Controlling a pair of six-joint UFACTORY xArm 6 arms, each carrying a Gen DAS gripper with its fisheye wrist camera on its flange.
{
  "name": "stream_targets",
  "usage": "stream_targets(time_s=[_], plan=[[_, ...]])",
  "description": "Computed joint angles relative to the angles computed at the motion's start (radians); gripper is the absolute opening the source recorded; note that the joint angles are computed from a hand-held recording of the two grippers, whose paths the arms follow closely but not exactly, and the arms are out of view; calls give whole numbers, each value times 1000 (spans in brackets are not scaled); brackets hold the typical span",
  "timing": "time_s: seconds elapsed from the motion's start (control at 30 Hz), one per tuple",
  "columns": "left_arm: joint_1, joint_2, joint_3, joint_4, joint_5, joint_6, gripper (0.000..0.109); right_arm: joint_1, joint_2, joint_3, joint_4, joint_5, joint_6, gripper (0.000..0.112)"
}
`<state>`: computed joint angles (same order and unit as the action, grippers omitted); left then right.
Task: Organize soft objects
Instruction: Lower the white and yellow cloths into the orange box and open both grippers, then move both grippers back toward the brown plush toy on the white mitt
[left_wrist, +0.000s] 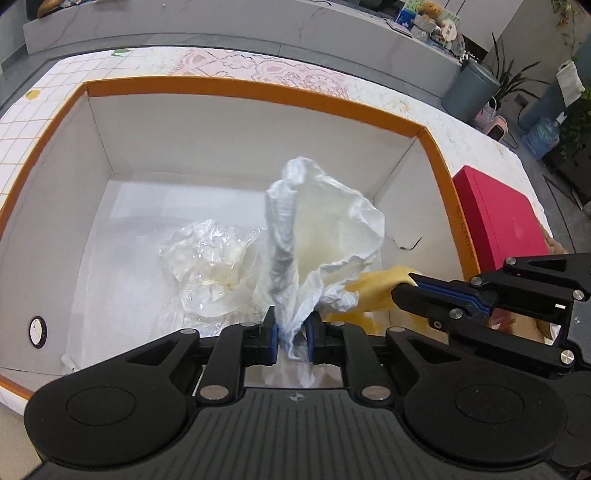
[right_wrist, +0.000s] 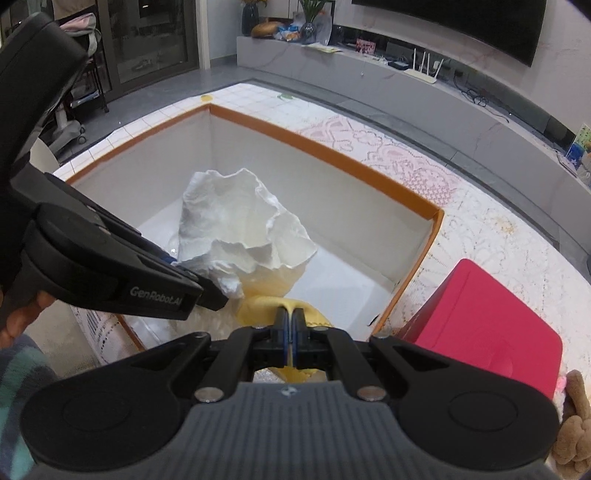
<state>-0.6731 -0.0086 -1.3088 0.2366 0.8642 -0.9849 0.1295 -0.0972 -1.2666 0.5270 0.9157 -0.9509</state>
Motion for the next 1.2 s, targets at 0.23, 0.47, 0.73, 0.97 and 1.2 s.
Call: stream_targets(time_s=[0.23, 0.47, 0.73, 0.97, 1.2], plan=[[-9, -56, 56, 52, -78, -51, 56, -3, -7, 10, -2, -13, 10, 4], [-35, -98, 53, 99, -66, -63, 62, -18, -51, 33, 25, -13, -3, 31], [-91, -99, -10, 221, 5, -156, 62, -46, -126, 76, 60, -11, -27, 33], [-196, -136, -15, 482, 79, -356, 62, -105, -244, 155, 125, -26, -52, 42], [-295, -116, -52, 666, 125, -494, 62, -204, -352, 219, 164, -6, -30, 48]])
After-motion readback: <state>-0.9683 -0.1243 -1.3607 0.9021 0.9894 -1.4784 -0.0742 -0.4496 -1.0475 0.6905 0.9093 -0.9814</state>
